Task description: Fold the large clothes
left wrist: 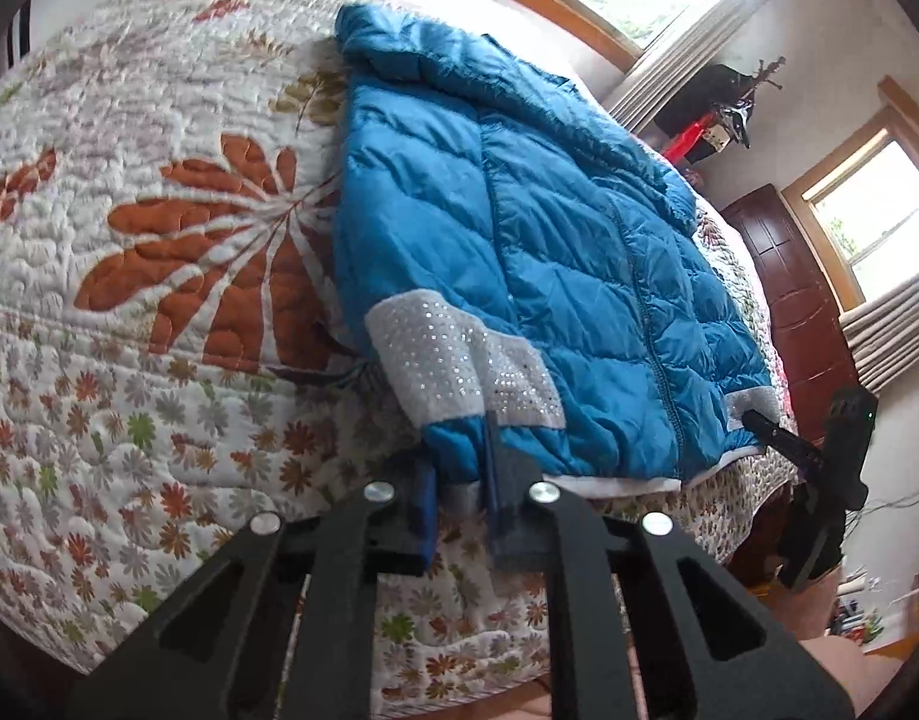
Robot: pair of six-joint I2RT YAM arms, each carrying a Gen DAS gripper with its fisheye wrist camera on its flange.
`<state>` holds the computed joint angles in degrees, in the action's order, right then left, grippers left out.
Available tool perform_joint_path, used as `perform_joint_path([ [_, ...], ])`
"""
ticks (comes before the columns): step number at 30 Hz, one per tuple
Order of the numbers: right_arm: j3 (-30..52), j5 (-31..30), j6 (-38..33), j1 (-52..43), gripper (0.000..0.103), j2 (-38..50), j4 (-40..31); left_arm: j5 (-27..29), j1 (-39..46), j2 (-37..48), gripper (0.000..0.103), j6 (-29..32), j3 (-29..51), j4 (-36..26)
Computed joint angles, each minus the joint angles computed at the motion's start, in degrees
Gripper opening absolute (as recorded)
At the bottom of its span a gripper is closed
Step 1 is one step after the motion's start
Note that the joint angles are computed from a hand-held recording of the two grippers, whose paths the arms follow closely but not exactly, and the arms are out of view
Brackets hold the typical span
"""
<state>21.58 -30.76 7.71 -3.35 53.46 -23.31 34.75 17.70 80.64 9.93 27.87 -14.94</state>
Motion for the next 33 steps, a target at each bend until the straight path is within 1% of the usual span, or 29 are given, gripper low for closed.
perform_joint_path([
  [3, 0.85, -4.11, -1.05, -2.63, 0.010, -5.02, -2.31, 1.26, -0.04, -7.96, 0.009, 0.19, -2.15, 1.00],
  [6, 3.65, -3.52, -1.11, -1.62, 0.009, -8.12, -4.91, 2.58, 0.81, -13.40, 0.009, 1.45, -2.49, -0.14],
  [8, 5.73, -3.58, -1.36, -1.55, 0.009, -7.72, -5.76, 3.38, 1.72, -13.93, 0.009, 2.79, -1.09, -1.73],
  [10, 8.73, -5.80, -2.33, -3.29, 0.009, -4.21, -5.95, 4.47, 2.01, -10.33, 0.009, 3.12, 2.14, -2.30],
  [11, 10.57, -6.77, -2.51, -3.82, 0.009, -2.21, -5.85, 5.62, 2.82, -8.23, 0.009, 3.97, 4.31, -3.54],
  [12, 12.61, -7.58, -2.89, -4.38, 0.009, -0.34, -5.96, 6.30, 2.59, -5.84, 0.009, 3.42, 6.97, -4.13],
  [13, 14.63, -7.92, -2.93, -4.48, 0.009, 1.03, -6.01, 7.78, 3.64, -3.84, 0.009, 4.41, 9.94, -6.01],
  [15, 19.22, -8.10, -2.46, -4.16, 0.009, 3.99, -6.00, 8.83, 3.27, -1.23, 0.009, 3.48, 14.59, -6.45],
  [19, 30.42, -8.51, -2.35, -3.92, 0.009, 13.33, -7.19, 9.45, 1.15, 5.10, 0.009, -0.54, 24.99, -6.36],
  [24, 44.96, -9.66, 0.39, -3.76, 0.009, 27.58, -9.34, 9.82, -1.66, 15.46, 0.009, -6.49, 38.77, -7.05],
  [26, 51.74, -10.02, 2.01, -3.66, 0.009, 34.44, -10.59, 9.32, -2.70, 20.80, 0.010, -8.93, 45.35, -7.72],
  [30, 67.19, -9.64, 4.43, -3.09, 0.010, 48.67, -15.13, 8.13, -4.91, 33.97, 0.010, -14.57, 62.25, -11.54],
  [33, 80.20, -7.91, 5.30, -2.23, 0.010, 59.32, -20.26, 5.79, -6.79, 43.80, 0.010, -15.76, 75.43, -15.74],
])
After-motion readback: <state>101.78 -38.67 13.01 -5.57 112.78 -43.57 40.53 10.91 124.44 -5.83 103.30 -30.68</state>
